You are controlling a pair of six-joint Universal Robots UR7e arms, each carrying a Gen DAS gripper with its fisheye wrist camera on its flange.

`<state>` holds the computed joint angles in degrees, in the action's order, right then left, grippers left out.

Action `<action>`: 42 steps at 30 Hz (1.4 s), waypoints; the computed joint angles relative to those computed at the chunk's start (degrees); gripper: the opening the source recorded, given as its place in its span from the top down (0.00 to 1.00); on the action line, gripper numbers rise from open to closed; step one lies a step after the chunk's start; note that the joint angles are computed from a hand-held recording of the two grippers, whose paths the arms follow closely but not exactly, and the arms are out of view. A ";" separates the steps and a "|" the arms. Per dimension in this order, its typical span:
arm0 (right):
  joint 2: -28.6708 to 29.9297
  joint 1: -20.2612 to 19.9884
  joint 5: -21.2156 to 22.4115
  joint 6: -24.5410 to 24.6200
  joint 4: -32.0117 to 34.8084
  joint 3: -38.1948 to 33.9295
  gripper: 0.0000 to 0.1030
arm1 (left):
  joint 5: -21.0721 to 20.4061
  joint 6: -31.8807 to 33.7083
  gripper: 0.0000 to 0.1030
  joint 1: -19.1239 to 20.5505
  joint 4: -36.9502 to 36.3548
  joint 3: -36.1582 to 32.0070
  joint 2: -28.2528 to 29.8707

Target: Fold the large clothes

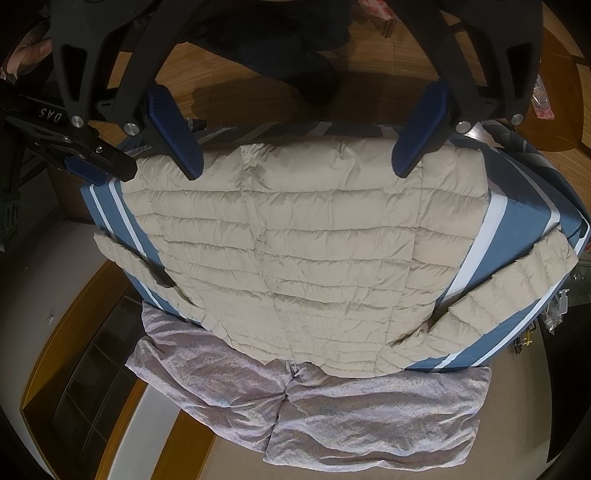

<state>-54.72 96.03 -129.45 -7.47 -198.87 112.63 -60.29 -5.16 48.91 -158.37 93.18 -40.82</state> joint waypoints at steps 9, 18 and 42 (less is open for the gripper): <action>0.06 -0.04 0.09 0.07 0.13 -0.06 0.01 | 0.01 -0.07 0.02 0.02 0.13 -0.06 0.02; 0.07 -0.11 0.11 0.22 0.33 -0.18 0.01 | -0.11 0.06 0.02 0.29 0.10 -0.11 0.10; -0.02 -0.42 0.36 0.44 0.90 -0.45 0.01 | -0.16 0.04 0.02 0.54 -0.11 -0.07 0.41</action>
